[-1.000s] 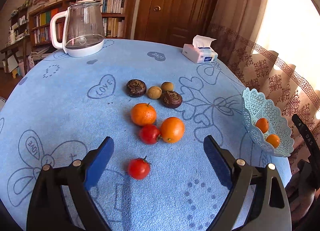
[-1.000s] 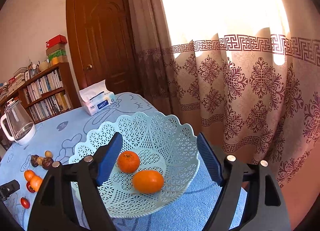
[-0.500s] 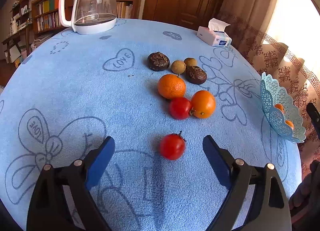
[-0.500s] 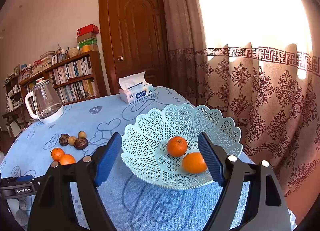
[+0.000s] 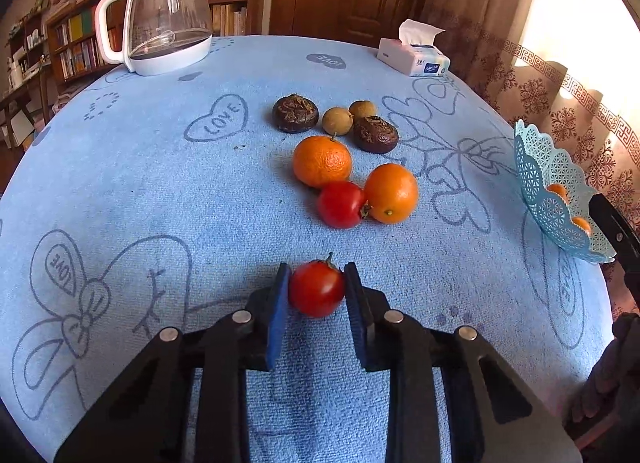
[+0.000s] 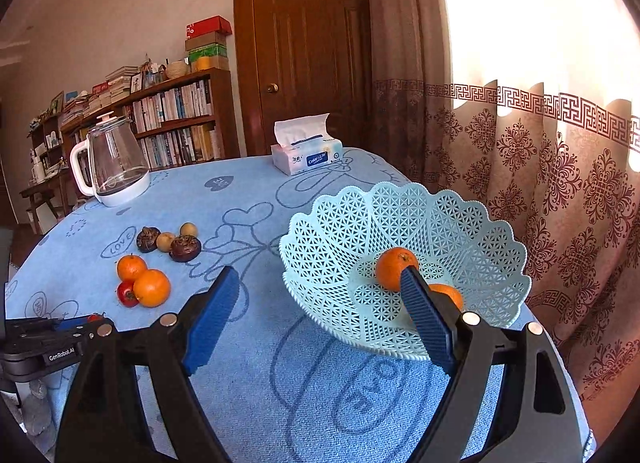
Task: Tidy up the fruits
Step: 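Hold the tomato in the left gripper while the right gripper grasps an orange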
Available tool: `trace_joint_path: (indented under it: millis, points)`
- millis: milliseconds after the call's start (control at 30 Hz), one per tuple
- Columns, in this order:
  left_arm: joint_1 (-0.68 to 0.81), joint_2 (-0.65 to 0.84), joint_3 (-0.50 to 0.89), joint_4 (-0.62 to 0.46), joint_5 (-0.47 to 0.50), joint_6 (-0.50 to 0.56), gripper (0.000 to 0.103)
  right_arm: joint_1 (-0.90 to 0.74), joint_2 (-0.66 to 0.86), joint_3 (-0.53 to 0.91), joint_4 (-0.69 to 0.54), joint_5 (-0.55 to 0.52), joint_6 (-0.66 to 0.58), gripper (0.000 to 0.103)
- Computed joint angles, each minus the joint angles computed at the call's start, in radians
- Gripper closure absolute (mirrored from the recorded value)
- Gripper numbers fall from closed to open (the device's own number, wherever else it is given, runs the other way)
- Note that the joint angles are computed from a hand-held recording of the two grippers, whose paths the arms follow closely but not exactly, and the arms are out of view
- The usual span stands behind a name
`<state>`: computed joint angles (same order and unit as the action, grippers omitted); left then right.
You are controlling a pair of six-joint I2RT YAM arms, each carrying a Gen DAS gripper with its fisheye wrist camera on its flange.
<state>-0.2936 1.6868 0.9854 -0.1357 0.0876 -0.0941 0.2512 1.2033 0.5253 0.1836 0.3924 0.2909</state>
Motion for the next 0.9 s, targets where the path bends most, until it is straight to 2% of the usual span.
trace_joint_path:
  millis: [300, 467, 667, 900]
  points:
    - [0.020, -0.070, -0.077, 0.092, -0.037, -0.060, 0.076, 0.083, 0.074, 0.086, -0.027, -0.018, -0.094, 0.019]
    - [0.028, -0.091, -0.100, 0.121, -0.055, -0.085, 0.076, 0.099, 0.210, 0.221, -0.104, -0.192, -0.122, 0.019]
    - [0.055, -0.090, -0.106, 0.125, -0.027, -0.109, 0.076, 0.101, 0.379, 0.375, -0.191, -0.308, -0.105, 0.020]
    - [0.066, -0.078, -0.097, 0.116, -0.010, -0.120, 0.076, 0.085, 0.543, 0.540, -0.284, -0.395, -0.099, 0.042]
